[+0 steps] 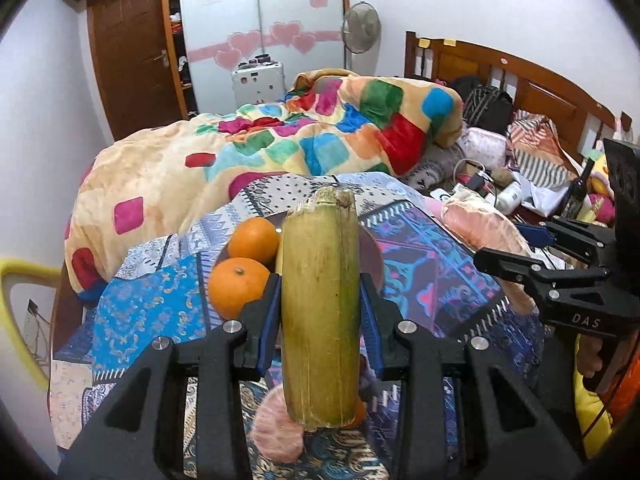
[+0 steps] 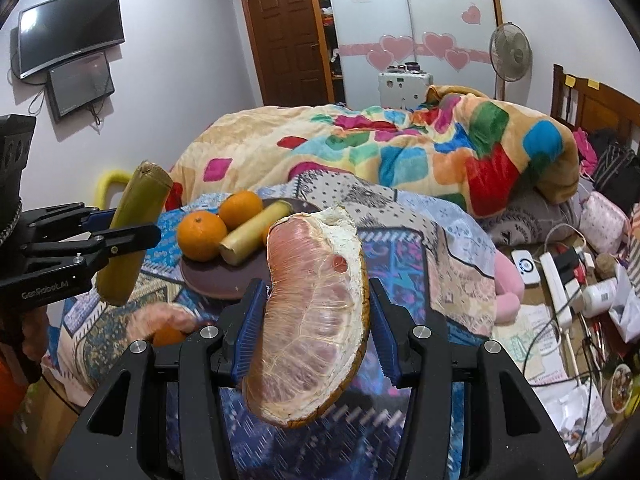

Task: Organize fruits
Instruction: 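Carry the cylinder toward the plate with the left gripper while the right gripper carries the pomelo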

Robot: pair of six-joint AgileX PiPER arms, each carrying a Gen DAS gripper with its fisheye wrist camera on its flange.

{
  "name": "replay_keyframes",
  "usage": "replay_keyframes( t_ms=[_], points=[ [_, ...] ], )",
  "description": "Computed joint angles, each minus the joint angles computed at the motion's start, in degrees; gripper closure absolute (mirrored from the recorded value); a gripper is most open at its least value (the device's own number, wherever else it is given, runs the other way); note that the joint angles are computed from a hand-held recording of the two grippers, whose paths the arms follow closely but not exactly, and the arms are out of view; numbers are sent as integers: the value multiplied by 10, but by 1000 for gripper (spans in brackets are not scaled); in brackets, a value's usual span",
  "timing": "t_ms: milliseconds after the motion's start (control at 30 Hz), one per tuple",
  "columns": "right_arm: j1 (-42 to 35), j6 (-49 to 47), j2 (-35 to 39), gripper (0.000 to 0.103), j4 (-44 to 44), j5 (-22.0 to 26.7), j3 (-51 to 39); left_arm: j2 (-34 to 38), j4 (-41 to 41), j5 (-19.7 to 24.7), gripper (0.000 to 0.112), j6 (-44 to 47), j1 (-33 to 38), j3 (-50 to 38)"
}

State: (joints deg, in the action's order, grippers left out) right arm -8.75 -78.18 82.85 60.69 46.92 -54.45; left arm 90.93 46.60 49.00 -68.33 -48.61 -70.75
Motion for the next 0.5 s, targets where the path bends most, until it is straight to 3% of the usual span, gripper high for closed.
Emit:
replay_keyframes(
  t_ms=[500],
  points=[
    [122, 61, 78, 56, -15, -94, -65, 58, -64, -88, 76, 102, 103, -31]
  ],
)
